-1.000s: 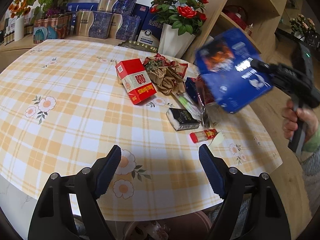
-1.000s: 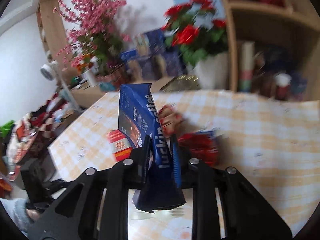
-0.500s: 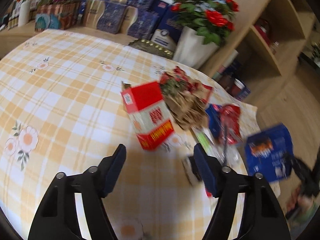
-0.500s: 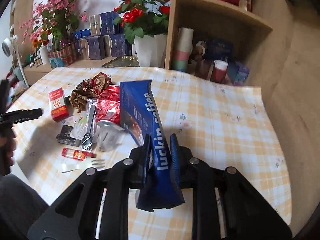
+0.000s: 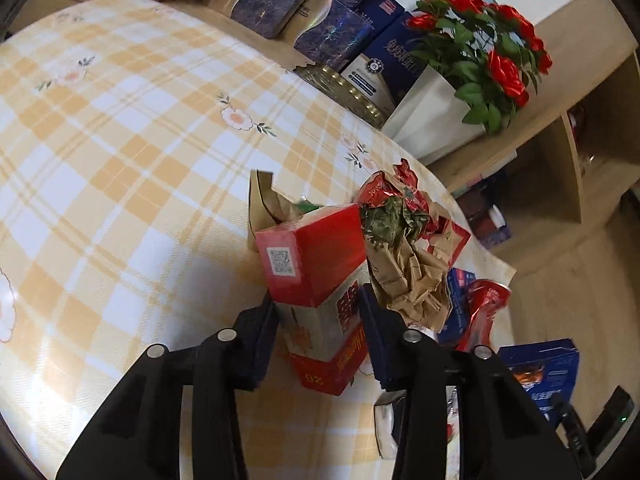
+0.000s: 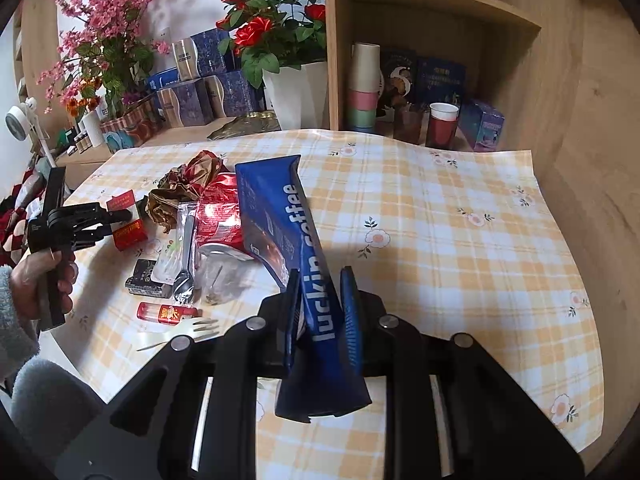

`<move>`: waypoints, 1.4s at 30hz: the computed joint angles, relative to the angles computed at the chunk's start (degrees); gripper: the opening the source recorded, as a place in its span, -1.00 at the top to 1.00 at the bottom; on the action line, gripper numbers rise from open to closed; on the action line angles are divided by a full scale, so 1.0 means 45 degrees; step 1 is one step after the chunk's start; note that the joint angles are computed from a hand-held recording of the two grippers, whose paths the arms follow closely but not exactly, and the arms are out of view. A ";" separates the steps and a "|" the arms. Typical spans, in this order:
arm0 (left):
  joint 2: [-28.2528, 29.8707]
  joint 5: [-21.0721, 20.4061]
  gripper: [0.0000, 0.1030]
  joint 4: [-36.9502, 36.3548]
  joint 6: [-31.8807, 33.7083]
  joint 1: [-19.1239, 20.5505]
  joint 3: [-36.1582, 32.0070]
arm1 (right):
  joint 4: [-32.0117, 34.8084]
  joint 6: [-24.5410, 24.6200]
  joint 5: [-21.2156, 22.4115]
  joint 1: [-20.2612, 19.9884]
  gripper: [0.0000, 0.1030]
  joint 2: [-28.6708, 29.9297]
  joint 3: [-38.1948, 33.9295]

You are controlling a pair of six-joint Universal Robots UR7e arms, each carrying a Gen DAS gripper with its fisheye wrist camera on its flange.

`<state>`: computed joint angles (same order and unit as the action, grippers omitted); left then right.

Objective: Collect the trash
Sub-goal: 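Grasp the red cigarette box with the left tool while the right tool holds the coffee bag, then carry the red box and coffee bag over the brown bin and open both tools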

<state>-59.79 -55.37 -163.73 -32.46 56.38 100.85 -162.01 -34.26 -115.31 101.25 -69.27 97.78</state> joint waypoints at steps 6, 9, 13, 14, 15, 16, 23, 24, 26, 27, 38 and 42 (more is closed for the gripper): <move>-0.0433 0.0532 0.56 -0.0164 0.1575 -0.0872 0.0511 | 0.0026 0.0211 0.0141 -0.0028 0.56 -0.0068 0.0047; -0.0791 0.0696 0.58 -0.0003 0.2179 -0.1498 0.0841 | -0.0310 0.0339 0.0137 0.0038 0.57 -0.0128 0.0243; -0.1388 0.1219 0.58 0.0348 0.2528 -0.2428 0.1364 | -0.0341 0.0757 0.0551 0.0149 0.57 -0.0439 0.0476; -0.1574 0.1396 0.58 0.0451 0.2504 -0.2695 0.1529 | -0.0322 0.0843 0.0629 0.0191 0.57 -0.0526 0.0543; -0.1724 0.1531 0.58 0.0569 0.2445 -0.2903 0.1656 | -0.0275 0.0922 0.0710 0.0243 0.57 -0.0622 0.0598; -0.1905 0.1693 0.58 0.0722 0.2349 -0.3150 0.1820 | -0.0246 0.0991 0.0793 0.0292 0.57 -0.0735 0.0689; -0.3371 0.2525 0.58 0.1731 0.1010 -0.4851 0.3242 | 0.0406 0.1697 0.1399 0.0694 0.57 -0.1813 0.1601; -0.3648 0.2613 0.58 0.1884 0.0663 -0.5117 0.3532 | 0.0526 0.1763 0.1463 0.0754 0.57 -0.1976 0.1763; -0.4067 0.2723 0.58 0.2153 0.0113 -0.5492 0.3931 | 0.0758 0.1798 0.1540 0.0922 0.57 -0.2355 0.2172; -0.4341 0.2825 0.58 0.2309 -0.0266 -0.5754 0.4213 | 0.0852 0.1804 0.1566 0.0985 0.57 -0.2507 0.2348; -0.6505 0.3637 0.58 0.5567 -0.3619 -0.8141 0.5957 | 0.2951 0.1940 0.1859 0.1672 0.57 -0.4323 0.4529; -0.6929 0.3787 0.58 0.6527 -0.4399 -0.8674 0.6233 | 0.3934 0.1759 0.1796 0.1853 0.57 -0.4519 0.5200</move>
<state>-90.97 -38.33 -134.36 -52.26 17.34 128.89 -144.31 -26.34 -107.22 109.59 -89.60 121.17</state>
